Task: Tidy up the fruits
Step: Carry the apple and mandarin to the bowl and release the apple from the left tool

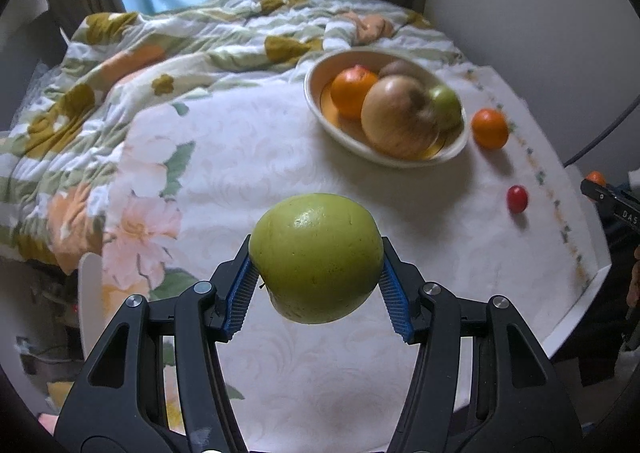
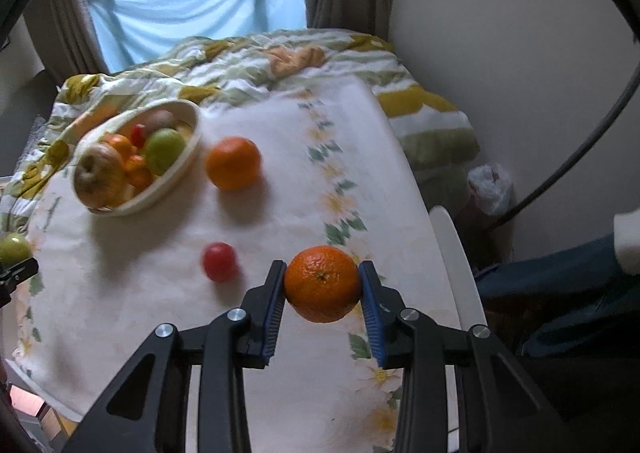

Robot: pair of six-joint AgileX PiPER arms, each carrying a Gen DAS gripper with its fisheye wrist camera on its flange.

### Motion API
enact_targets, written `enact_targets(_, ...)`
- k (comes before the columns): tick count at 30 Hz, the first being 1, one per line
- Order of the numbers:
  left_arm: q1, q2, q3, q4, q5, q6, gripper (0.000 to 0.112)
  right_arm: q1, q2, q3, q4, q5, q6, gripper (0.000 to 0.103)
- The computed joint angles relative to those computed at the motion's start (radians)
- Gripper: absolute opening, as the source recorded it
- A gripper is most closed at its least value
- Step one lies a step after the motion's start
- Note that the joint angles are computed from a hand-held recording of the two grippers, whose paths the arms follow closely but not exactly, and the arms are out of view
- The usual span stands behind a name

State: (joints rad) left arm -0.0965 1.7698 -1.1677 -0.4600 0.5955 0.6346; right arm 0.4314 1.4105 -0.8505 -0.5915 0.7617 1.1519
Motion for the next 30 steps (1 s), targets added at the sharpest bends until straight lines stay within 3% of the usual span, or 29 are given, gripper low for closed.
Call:
enact_targets(7, 0.024, -0.057, -0.048, -0.052, 0.053, 0.049, 0.063, 0.051, 0.004, -0.145, 0.017, 0.081, -0.067, 0.033)
enact_targets(14, 0.024, -0.031, -0.161, -0.057, 0.105, 0.011, 0.063, 0.050, 0.054, -0.276, 0.044, 0.076, -0.152, 0.033)
enact_targets(22, -0.012, 0.102, -0.375, 0.015, 0.136, -0.116, 0.063, -0.031, 0.189, -0.430, 0.149, -0.030, -0.363, 0.033)
enact_targets(30, -0.068, 0.371, -0.766, 0.117, 0.256, -0.291, 0.063, -0.150, 0.372, -0.617, 0.361, -0.083, -0.668, 0.033)
